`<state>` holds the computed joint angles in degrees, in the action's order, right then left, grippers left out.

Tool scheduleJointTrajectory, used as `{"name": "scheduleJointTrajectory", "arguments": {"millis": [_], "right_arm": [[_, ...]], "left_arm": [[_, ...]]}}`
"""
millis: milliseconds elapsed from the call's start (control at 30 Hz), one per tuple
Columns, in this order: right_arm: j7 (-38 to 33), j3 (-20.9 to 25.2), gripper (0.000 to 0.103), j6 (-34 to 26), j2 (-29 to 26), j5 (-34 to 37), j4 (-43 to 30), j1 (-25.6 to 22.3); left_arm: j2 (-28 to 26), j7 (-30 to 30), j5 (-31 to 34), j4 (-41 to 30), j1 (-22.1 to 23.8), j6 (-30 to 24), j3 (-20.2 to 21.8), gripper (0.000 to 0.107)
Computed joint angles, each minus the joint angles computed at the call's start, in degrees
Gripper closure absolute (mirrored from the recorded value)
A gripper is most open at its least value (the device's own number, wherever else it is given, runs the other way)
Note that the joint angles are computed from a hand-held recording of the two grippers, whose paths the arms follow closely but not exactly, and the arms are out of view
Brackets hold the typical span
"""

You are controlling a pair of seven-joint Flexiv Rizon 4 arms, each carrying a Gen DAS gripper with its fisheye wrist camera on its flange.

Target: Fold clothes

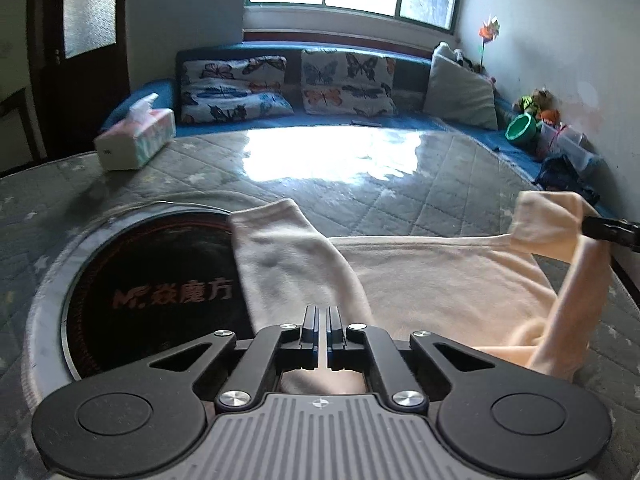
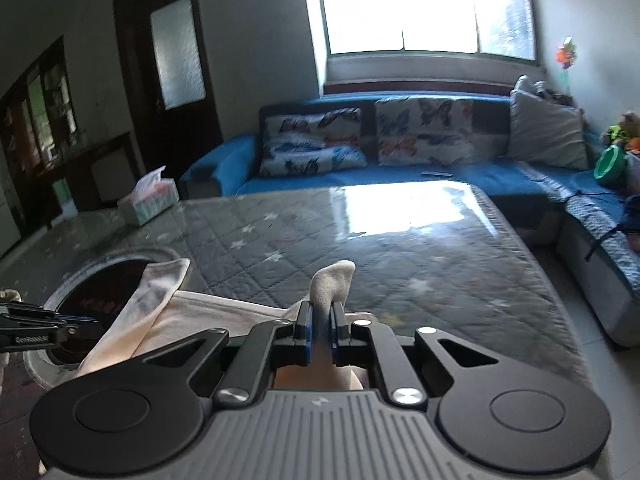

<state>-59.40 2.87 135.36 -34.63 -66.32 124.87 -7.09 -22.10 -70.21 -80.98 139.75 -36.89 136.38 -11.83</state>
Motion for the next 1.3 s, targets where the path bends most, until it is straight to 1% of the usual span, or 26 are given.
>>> {"name": "scheduleJointTrajectory", "arguments": {"millis": [67,200,267,367,400,433,467,500,533,567,667,700,733,767,800,833,933,1000,1100,1233,1300], "right_arm": [[-1.06,-0.45,0.096,1.55,0.89,0.88,1.69,-1.32],[-2.45,-1.31,0.096,3.90,2.18,1.74,4.52,-3.58],[-3.42,-1.61,0.096,5.03,2.71,2.53,6.03,-4.47],[-5.74,-1.97,0.096,6.22,3.43,4.57,8.47,-5.32],[-6.32,-2.05,0.096,6.50,3.56,5.20,9.18,-5.64],[-6.31,-2.13,0.096,6.63,3.61,5.30,9.64,-6.12],[-5.94,-2.24,0.096,6.68,3.63,4.99,10.00,-6.72],[-5.83,-2.35,0.096,6.74,3.64,4.98,10.39,-7.16],[-5.85,-2.43,0.096,6.71,3.65,5.22,10.78,-7.46],[-5.69,-2.47,0.096,6.60,3.60,5.29,11.06,-7.75],[-5.45,-2.54,0.096,6.30,3.31,5.49,11.64,-8.45],[-5.41,-2.48,0.096,6.20,3.16,5.65,11.74,-8.58],[-5.20,-2.43,0.096,6.13,2.91,5.69,11.68,-8.76],[-5.24,-2.40,0.096,6.14,2.72,5.82,11.67,-8.89],[-5.55,-2.32,0.096,6.14,2.61,6.27,11.76,-8.84],[-5.84,-2.23,0.096,6.13,2.49,6.75,11.77,-8.76],[-6.88,-1.94,0.096,6.09,2.05,8.49,11.68,-8.41],[-6.98,-1.76,0.096,6.01,1.81,8.99,11.57,-8.50],[-7.08,-1.61,0.096,6.44,1.51,9.01,11.45,-8.96],[-7.32,-1.65,0.096,7.37,1.51,9.01,11.65,-9.43],[-7.62,-1.79,0.096,7.67,1.68,9.05,11.90,-9.57]], "left_arm": [[1.01,-0.69,-1.28,1.18,-1.11,1.16,-0.49,0.104],[2.57,-1.47,-1.51,2.28,-1.93,0.80,-1.09,0.104],[2.69,-0.94,-1.35,1.89,-2.10,0.46,-1.26,0.102],[2.08,0.04,0.10,0.49,-1.69,-0.49,-1.00,0.097],[1.54,1.42,-0.83,-0.61,-1.68,-0.60,-1.08,0.087],[0.96,2.55,-1.44,-1.68,-1.47,-0.80,-1.13,0.076],[0.31,3.17,-1.32,-2.61,-1.04,-1.10,-1.05,0.072],[-0.34,3.45,-0.67,-3.34,-0.51,-1.53,-0.87,0.065],[-1.08,4.16,-0.75,-4.29,-0.01,-2.07,-0.78,0.062],[-1.95,5.61,-1.87,-5.66,0.42,-2.62,-0.87,0.062],[-4.58,10.79,-5.24,-9.27,1.84,-3.59,-1.57,0.063],[-5.16,11.91,-5.87,-9.86,2.39,-4.00,-1.87,0.067],[-5.58,12.31,-5.75,-10.07,2.99,-4.59,-2.01,0.081],[-5.84,12.44,-5.61,-10.11,3.51,-5.24,-2.11,0.090],[-5.81,11.74,-5.10,-9.72,3.81,-5.73,-2.09,0.097],[-5.61,9.73,-3.61,-8.74,3.87,-5.81,-1.76,0.102],[-4.00,2.74,0.58,-5.11,2.95,-4.19,-0.32,0.104],[-2.47,-0.43,1.47,-2.83,1.68,-2.15,0.29,0.104],[0.13,-3.07,0.04,0.35,-0.80,1.42,0.02,0.104],[3.14,-5.88,-5.55,3.73,-4.37,5.30,-2.05,0.104],[4.65,-8.59,-7.80,5.77,-6.26,6.59,-3.14,0.104]]}}
